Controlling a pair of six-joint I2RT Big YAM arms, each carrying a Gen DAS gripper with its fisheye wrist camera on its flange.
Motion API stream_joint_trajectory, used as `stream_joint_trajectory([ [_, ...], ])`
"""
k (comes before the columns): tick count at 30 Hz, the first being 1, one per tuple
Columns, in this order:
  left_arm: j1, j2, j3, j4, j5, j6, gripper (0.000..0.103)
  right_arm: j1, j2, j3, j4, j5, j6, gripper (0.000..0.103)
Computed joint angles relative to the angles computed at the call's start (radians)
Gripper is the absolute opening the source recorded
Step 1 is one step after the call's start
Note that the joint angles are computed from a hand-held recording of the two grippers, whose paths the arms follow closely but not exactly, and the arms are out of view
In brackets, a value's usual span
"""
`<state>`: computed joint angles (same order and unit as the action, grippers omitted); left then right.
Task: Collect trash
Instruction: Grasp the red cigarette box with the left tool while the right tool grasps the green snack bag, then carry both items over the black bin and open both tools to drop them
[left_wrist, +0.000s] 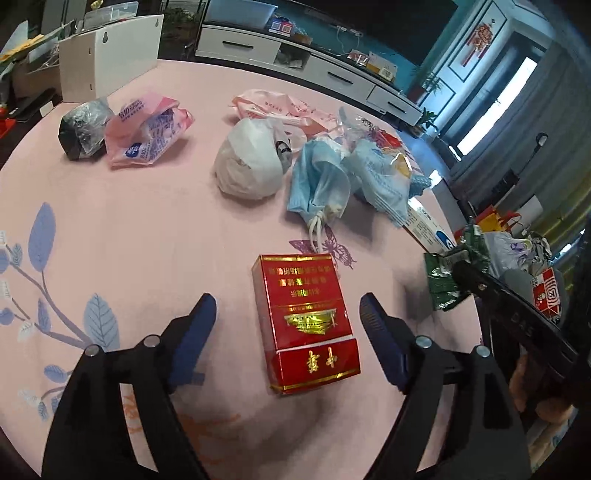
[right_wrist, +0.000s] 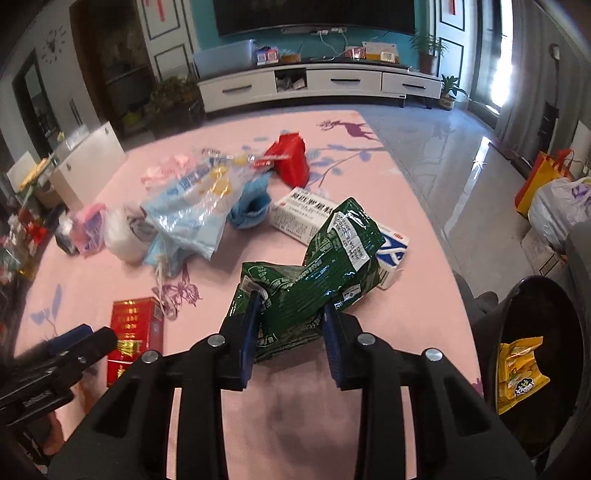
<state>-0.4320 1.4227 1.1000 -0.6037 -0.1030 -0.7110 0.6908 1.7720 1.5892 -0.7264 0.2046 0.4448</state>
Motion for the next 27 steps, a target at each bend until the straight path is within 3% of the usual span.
stream_joint_trajectory([
  [5,-0.031,0.087,0.079,-0.105,-0.064,0.006,0.082,-0.005,-0.016,-0.012,0.004,0.024,0.014,0.033],
  [9,-0.041,0.104,0.087,-0.098,-0.076,0.006,0.086,-0.008,-0.030,-0.026,0.017,0.029,0.021,0.033],
  [12,-0.056,0.114,0.093,-0.110,-0.145,0.013,0.070,-0.012,-0.040,-0.037,0.028,0.025,0.028,0.033],
  [13,-0.062,0.121,0.100,-0.114,-0.162,0.018,0.069,-0.012,-0.041,-0.038,0.027,0.027,0.028,0.033],
  [16,-0.078,0.126,0.100,-0.113,-0.203,0.022,0.073,-0.016,-0.047,-0.043,0.030,0.025,0.036,0.033],
  [18,-0.076,0.123,0.096,-0.099,-0.185,0.032,0.079,-0.019,-0.051,-0.045,0.031,0.023,0.043,0.033],
  [21,-0.072,0.123,0.096,-0.092,-0.185,0.029,0.078,-0.019,-0.058,-0.053,0.034,0.033,0.049,0.033],
  [23,-0.077,0.121,0.093,-0.097,-0.219,0.025,0.061,-0.018,-0.063,-0.058,0.038,0.034,0.052,0.033],
  [25,-0.072,0.109,0.077,-0.075,-0.209,0.018,0.059,-0.018,-0.068,-0.062,0.042,0.040,0.055,0.033],
  [27,-0.053,0.086,0.052,-0.034,-0.153,0.006,0.057,-0.020,-0.075,-0.067,0.048,0.040,0.053,0.033],
])
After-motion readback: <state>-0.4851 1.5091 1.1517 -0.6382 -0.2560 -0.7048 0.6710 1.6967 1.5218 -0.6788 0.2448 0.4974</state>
